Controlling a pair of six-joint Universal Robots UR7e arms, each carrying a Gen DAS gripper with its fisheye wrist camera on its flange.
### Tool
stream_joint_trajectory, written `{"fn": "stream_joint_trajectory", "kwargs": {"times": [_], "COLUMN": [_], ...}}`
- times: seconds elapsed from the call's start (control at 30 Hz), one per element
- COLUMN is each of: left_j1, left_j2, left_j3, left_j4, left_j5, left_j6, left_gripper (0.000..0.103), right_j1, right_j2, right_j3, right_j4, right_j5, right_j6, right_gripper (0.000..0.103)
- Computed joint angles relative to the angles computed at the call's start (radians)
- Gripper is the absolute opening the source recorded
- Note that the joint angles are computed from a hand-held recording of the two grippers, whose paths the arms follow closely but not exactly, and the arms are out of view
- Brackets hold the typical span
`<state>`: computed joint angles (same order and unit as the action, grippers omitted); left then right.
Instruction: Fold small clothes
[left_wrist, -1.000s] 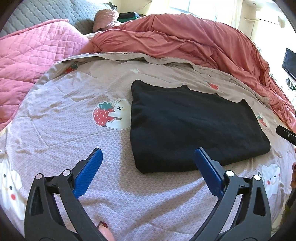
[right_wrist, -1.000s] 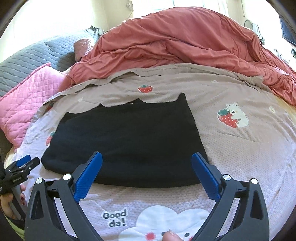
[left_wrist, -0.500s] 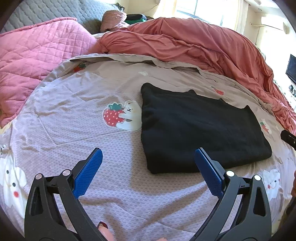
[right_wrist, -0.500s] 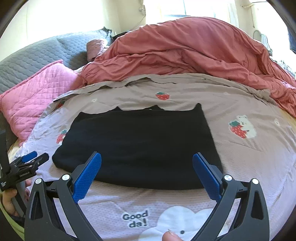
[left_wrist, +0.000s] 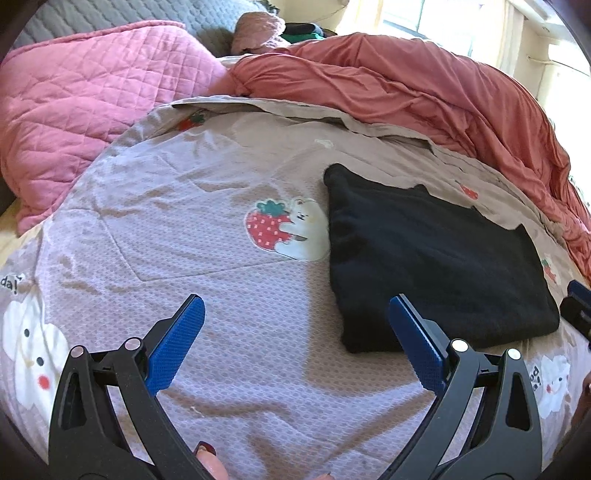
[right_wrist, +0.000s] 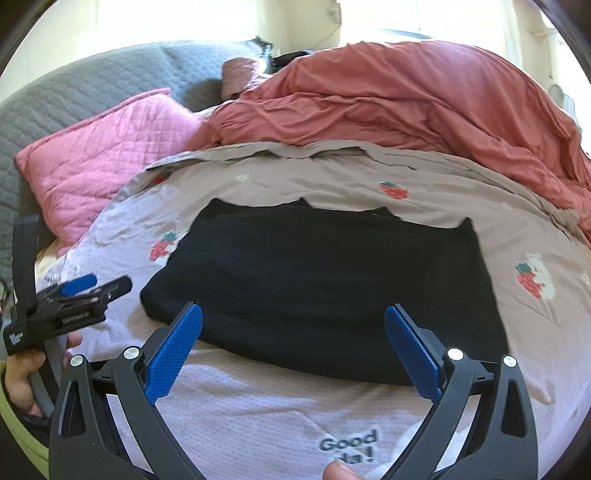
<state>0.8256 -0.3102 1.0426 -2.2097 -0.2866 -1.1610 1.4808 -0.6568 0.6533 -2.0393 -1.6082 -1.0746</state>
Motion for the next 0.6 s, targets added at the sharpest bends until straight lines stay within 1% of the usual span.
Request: {"fn": "stream_joint_trajectory", "kwargs": {"times": [0.27,0.4,0.47,0.53,0.6], "left_j1": [0.013,0.019,0.021,0.024,0.03], "left_j2": [-0.067,-0.086,-0.09,-0.084,-0.07], "left_j3": [0.091,0.132,0.139,0.138,0.127], "left_j4": [-0.004,-0.091,-0.096,-0.153,-0.261], "left_j5": [0.001,-0.016,-0.018,-0.027,-0.057], "left_j6": [-0.129,-0.114,-0.121,-0.066,0.049], "left_gripper": [0.093,0.093,0.093,0.093,0.093], "right_j1": [0.023,0.035,0.04,0.045,0.05], "right_j2": [-0.023,-0.039,-0.039,-0.038,-0.035], "right_j3": [0.099,0.169,0.186,0.198,0.214], "right_j4": [-0.021,-0.063,-0.068,-0.067,-0.073], "right_j5": [-0.017,-0.037,-0.05,-0.06,-0.079], "right_j6": [-0.064,-0.127,-0.152,-0.171,-0.2], "right_gripper": [0.098,0.098,0.098,0.098,0.098]}}
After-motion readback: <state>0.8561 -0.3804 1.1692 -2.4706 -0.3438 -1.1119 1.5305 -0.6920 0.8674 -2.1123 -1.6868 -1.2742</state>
